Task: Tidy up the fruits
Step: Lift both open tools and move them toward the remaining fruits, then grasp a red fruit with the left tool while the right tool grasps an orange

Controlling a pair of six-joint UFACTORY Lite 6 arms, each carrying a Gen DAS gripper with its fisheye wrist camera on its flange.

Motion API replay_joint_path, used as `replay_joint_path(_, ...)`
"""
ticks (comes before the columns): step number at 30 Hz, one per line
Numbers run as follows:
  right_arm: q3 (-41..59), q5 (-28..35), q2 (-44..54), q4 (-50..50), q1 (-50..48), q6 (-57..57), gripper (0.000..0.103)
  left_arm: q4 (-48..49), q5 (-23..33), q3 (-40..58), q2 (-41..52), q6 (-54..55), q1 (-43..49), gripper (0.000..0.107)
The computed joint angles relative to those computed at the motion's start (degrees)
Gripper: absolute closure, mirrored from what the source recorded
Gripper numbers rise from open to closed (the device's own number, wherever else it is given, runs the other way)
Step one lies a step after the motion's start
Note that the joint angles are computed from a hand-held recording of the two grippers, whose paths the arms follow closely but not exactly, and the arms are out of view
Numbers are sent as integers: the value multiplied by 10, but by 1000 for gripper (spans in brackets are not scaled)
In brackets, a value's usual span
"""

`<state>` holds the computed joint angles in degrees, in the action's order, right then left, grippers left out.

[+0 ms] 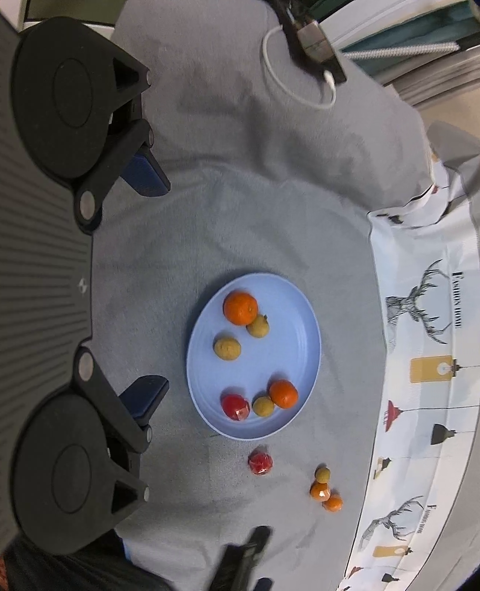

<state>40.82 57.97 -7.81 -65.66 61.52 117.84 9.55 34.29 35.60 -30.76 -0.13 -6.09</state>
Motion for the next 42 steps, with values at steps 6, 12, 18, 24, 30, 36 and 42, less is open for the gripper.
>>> replay_joint_path(6, -27, -189, 133, -260, -298, 94, 6, 57, 3, 51, 93, -95, -39, 4)
replay_joint_path(12, 95, -286, 317, -497, -457, 231, 6, 101, 10, 97, 168, -159, -66, 4)
replay_joint_path(18, 133, -302, 363, -737, -517, 403, 60, 121, 7, 143, 230, -215, -125, 4)
replay_joint_path(24, 48, -297, 245, -465, -496, 179, 61, 72, -34, 233, 333, -226, -216, 4)
replay_joint_path(30, -130, -316, 62, -443, -525, 238, 61, 75, -70, 388, 520, -214, -317, 4)
replay_joint_path(36, -139, -346, 85, -679, -595, 469, 61, 90, -64, 509, 654, -111, -319, 5)
replay_joint_path(42, -135, -352, 94, -791, -628, 564, 61, 47, -30, 593, 748, -32, -298, 36)
